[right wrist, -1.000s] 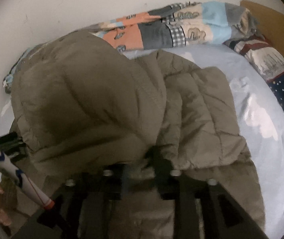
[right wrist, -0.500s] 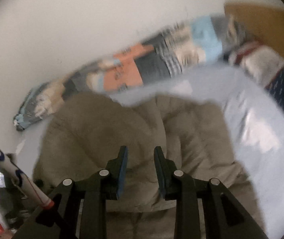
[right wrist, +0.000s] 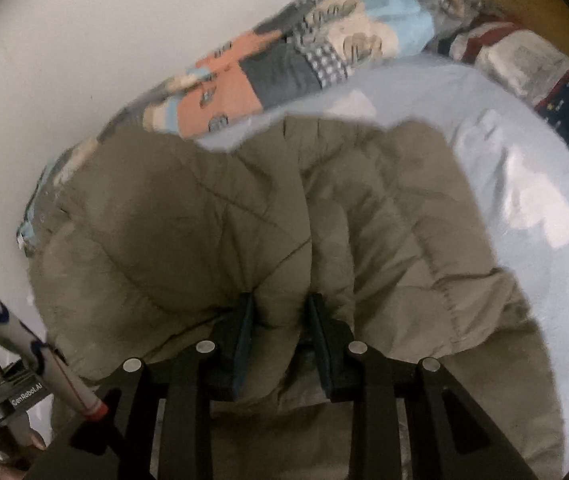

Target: Fold large clothes

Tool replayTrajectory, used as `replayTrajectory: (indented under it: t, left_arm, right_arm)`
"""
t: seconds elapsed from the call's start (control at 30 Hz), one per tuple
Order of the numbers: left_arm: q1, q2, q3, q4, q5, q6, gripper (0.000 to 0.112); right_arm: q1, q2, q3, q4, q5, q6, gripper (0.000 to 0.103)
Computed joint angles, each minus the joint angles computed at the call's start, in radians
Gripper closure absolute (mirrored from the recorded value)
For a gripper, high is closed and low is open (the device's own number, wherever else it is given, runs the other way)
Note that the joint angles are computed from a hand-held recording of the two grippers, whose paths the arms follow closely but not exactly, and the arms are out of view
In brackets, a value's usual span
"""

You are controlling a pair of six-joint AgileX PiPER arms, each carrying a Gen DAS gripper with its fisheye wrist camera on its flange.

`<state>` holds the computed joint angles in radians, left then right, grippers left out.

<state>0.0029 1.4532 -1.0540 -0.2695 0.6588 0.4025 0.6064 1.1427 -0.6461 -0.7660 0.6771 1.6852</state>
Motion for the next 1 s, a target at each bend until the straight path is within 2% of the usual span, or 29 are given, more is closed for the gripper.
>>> replayTrajectory:
  t: [0.1, 0.2, 0.27, 0.33, 0.47, 0.6, 0.7, 0.73, 0.8, 0.87, 0.93, 1.0]
  left_arm:
    - [0.009, -0.021, 0.012, -0.019, -0.044, 0.008, 0.026]
    - [-0.023, -0.025, 0.017, 0.054, -0.062, -0.050, 0.026]
    - [-0.032, -0.024, 0.017, 0.084, -0.068, -0.065, 0.026]
    - [-0.009, -0.018, -0.001, 0.047, -0.042, -0.033, 0.026]
    - [0.073, 0.011, -0.051, -0.112, 0.036, 0.060, 0.026]
    - [0.096, 0.022, -0.066, -0.145, 0.050, 0.080, 0.026]
    - [0.122, 0.064, -0.109, -0.208, 0.157, 0.145, 0.026]
    - [0.137, 0.088, -0.129, -0.247, 0.217, 0.179, 0.026]
    - [0.150, 0.097, -0.133, -0.275, 0.243, 0.183, 0.026]
    - [0.151, 0.088, -0.130, -0.268, 0.231, 0.176, 0.026]
    - [0.160, 0.078, -0.131, -0.273, 0.215, 0.179, 0.026]
    - [0.174, 0.068, -0.127, -0.284, 0.208, 0.188, 0.026]
  right_arm:
    - [0.085, -0.022, -0.030, -0.098, 0.098, 0.091, 0.074]
    - [0.162, -0.016, -0.068, -0.208, 0.162, 0.153, 0.074]
    - [0.192, 0.006, -0.099, -0.251, 0.175, 0.158, 0.074]
    - [0.207, 0.025, -0.123, -0.266, 0.181, 0.147, 0.074]
    - [0.214, 0.069, -0.168, -0.266, 0.161, 0.115, 0.074]
    - [0.198, 0.126, -0.216, -0.245, 0.097, 0.062, 0.074]
    - [0.198, 0.199, -0.277, -0.261, 0.062, 0.046, 0.074]
    - [0.193, 0.223, -0.297, -0.264, 0.048, 0.039, 0.074]
    - [0.177, 0.285, -0.344, -0.259, 0.026, 0.015, 0.073]
    - [0.145, 0.358, -0.393, -0.171, 0.016, -0.082, 0.072]
    - [0.078, 0.443, -0.422, 0.006, -0.021, -0.230, 0.072]
    - [0.019, 0.498, -0.382, 0.126, -0.111, -0.313, 0.072]
